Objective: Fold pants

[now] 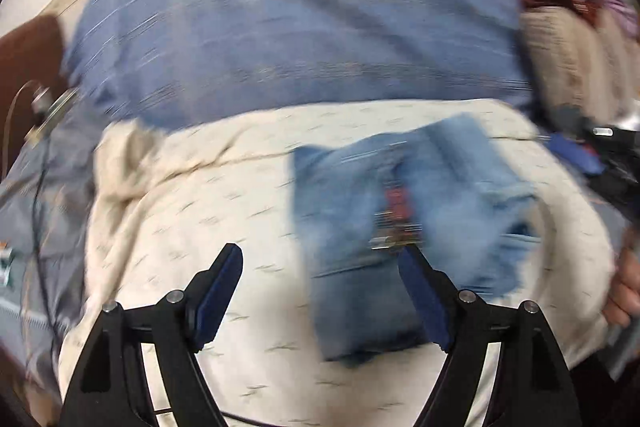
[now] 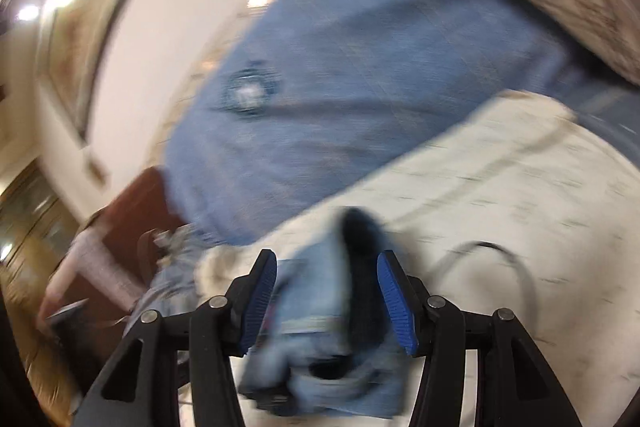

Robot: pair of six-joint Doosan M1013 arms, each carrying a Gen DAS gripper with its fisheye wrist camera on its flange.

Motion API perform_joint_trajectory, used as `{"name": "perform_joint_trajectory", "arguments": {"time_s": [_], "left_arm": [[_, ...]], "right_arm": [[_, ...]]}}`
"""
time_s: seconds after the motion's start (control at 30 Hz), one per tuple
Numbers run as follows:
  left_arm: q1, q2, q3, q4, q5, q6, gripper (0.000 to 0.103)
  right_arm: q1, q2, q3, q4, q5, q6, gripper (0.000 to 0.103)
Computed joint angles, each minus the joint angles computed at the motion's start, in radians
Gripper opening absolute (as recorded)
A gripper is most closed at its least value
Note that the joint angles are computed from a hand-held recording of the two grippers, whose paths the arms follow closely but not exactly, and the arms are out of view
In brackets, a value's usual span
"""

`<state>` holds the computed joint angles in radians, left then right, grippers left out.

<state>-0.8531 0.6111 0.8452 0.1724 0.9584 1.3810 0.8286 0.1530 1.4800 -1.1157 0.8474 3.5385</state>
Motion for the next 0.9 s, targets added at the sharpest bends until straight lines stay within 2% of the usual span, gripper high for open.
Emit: {"name": "perform_joint_trajectory", "arguments": {"time_s": [0.1,0.17,0.2,0.23,0.27,0.3,0.33,0.37,0.4,0.5,0.6,0.77,0.9], "left_arm": [[-0.006,0.035,-0.042,0.067,0.054,-0.036,0.081],[-0.013,0.053,-0.061,0.085,0.083,-0.034,0.081],[-0.018,0.065,-0.071,0.087,0.112,-0.022,0.081],[-0.021,0.079,-0.087,0.088,0.142,-0.008,0.081],[-0.023,0.088,-0.092,0.089,0.167,0.006,0.081],[-0.024,0.091,-0.084,0.086,0.166,0.004,0.082],[-0.025,0.075,-0.046,0.099,0.122,-0.027,0.082],[-0.027,0.065,-0.024,0.114,0.099,-0.049,0.083],[-0.028,0.064,-0.024,0.119,0.098,-0.052,0.085],[-0.024,0.067,-0.033,0.112,0.106,-0.055,0.091],[-0.021,0.081,-0.062,0.112,0.125,-0.052,0.091],[-0.036,0.072,-0.041,0.190,0.090,-0.076,0.091],[-0.038,0.063,-0.023,0.200,0.069,-0.071,0.091]], "right_arm": [[-0.018,0.033,-0.033,0.040,-0.081,-0.066,0.056],[-0.049,0.054,-0.043,0.160,-0.165,-0.112,0.056],[-0.059,0.060,-0.046,0.221,-0.175,-0.146,0.056],[-0.070,0.077,-0.067,0.326,-0.150,-0.213,0.056],[-0.084,0.101,-0.100,0.456,-0.073,-0.301,0.056],[-0.098,0.118,-0.122,0.562,-0.013,-0.369,0.056],[-0.110,0.126,-0.109,0.629,-0.005,-0.385,0.053],[-0.116,0.120,-0.100,0.644,-0.018,-0.394,0.045],[-0.113,0.109,-0.084,0.621,-0.037,-0.375,0.044],[-0.114,0.096,-0.062,0.639,-0.070,-0.407,0.044],[-0.113,0.092,-0.051,0.629,-0.083,-0.411,0.044],[-0.103,0.099,-0.061,0.606,-0.067,-0.416,0.044],[-0.107,0.094,-0.051,0.606,-0.084,-0.404,0.044]]}}
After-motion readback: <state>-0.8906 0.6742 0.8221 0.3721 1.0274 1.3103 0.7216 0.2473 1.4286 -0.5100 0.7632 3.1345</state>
